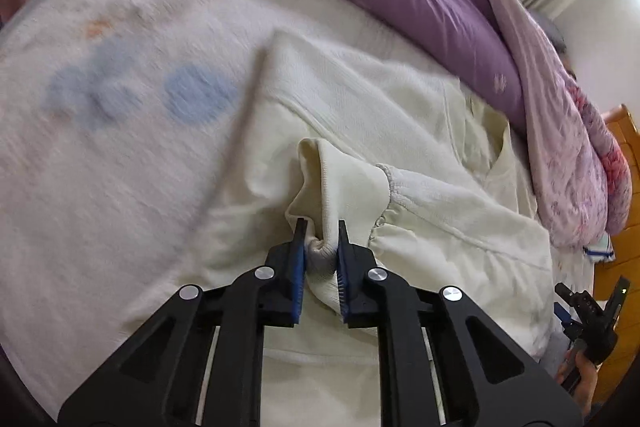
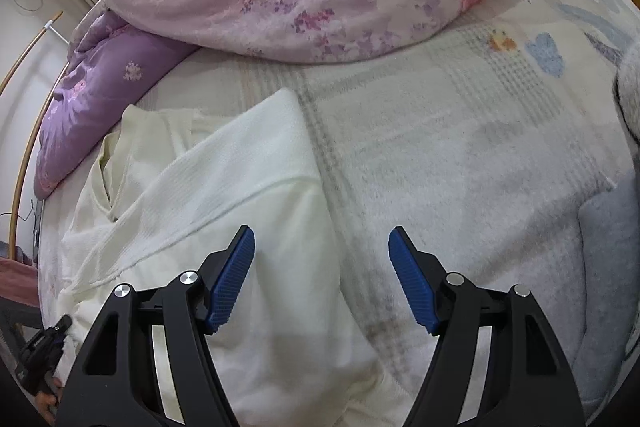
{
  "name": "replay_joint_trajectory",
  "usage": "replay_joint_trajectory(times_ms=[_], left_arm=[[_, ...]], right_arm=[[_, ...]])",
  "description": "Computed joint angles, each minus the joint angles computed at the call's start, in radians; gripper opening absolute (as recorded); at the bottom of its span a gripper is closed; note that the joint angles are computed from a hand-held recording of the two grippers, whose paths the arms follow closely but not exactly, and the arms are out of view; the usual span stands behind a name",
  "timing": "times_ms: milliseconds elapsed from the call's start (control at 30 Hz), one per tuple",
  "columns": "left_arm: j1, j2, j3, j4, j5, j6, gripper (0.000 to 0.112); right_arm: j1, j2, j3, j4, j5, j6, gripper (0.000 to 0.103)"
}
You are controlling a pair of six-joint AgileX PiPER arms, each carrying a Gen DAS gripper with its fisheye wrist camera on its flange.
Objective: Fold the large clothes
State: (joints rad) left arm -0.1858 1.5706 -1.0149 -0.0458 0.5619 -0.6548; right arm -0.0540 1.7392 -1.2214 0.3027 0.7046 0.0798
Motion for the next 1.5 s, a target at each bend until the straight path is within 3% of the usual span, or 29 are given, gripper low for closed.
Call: replay_joint_trajectory(times_ms=[100, 333, 433, 567, 633, 733, 833, 867, 967, 1033, 1067, 1100, 1133, 1167, 1200, 1233, 1367, 1500], left_arm=[[0.059, 0.002, 0.028, -0.062, -0.008, 0.06, 0.014], [0.087, 0.001, 0.021, -0.041, 0.014, 0.073, 0.014], [0.106, 0.003, 0.027, -0.094, 0.031, 0.162, 0.015], [0.169, -0.003, 0.002, -0.22, 0.066, 0.283, 0.04], [0.175, -0.016, -0.008, -0.219, 0.05, 0.296, 0.083], [0.167, 0.021, -0.084, -0.087, 0.034, 0.225, 0.086], [0.2, 0.164, -0.215, -0.141, 0.039, 0.292, 0.086], [0.203, 0.239, -0.294, -0.121, 0.072, 0.285, 0.086], [0.224, 0.415, -0.467, -0.2, 0.136, 0.377, 0.085], [0.219, 0.497, -0.578, -0.183, 0.215, 0.346, 0.084], [0.21, 0.517, -0.609, -0.187, 0.218, 0.363, 0.084], [0.204, 0.531, -0.631, -0.195, 0.222, 0.391, 0.075], [0.191, 0.563, -0.682, -0.186, 0.262, 0.408, 0.054], [0.18, 0.58, -0.706, -0.145, 0.285, 0.398, 0.047], [0.181, 0.579, -0.704, -0.145, 0.284, 0.411, 0.023], [0.188, 0.569, -0.694, -0.184, 0.279, 0.442, 0.014], [0.19, 0.394, -0.516, -0.233, 0.155, 0.532, 0.012], [0.165, 0.197, -0.347, -0.226, 0.089, 0.579, 0.011]], right_arm=[[0.005, 0.037, -0.051, -0.002, 0.006, 0.005, 0.073], [0.001, 0.182, -0.215, 0.09, 0.049, -0.034, 0.074], [-0.005, 0.244, -0.285, 0.14, 0.079, -0.058, 0.075], [-0.025, 0.335, -0.37, 0.207, 0.127, -0.078, 0.075], [-0.037, 0.373, -0.407, 0.256, 0.156, -0.096, 0.075], [-0.041, 0.407, -0.446, 0.289, 0.174, -0.111, 0.075], [-0.051, 0.426, -0.459, 0.321, 0.17, -0.119, 0.076], [-0.058, 0.429, -0.457, 0.347, 0.165, -0.128, 0.077], [-0.068, 0.427, -0.449, 0.369, 0.156, -0.142, 0.077], [-0.06, 0.418, -0.445, 0.353, 0.149, -0.15, 0.076], [-0.059, 0.42, -0.447, 0.364, 0.153, -0.166, 0.072], [-0.058, 0.42, -0.448, 0.369, 0.151, -0.176, 0.049], [-0.057, 0.41, -0.433, 0.381, 0.14, -0.201, 0.038], [-0.052, 0.403, -0.431, 0.366, 0.141, -0.201, 0.021], [-0.038, 0.388, -0.42, 0.325, 0.121, -0.18, 0.008], [-0.025, 0.345, -0.377, 0.293, 0.079, -0.19, 0.006], [-0.027, 0.181, -0.206, 0.375, -0.035, -0.298, 0.005], [-0.047, 0.021, -0.083, 0.454, -0.058, -0.388, 0.005]])
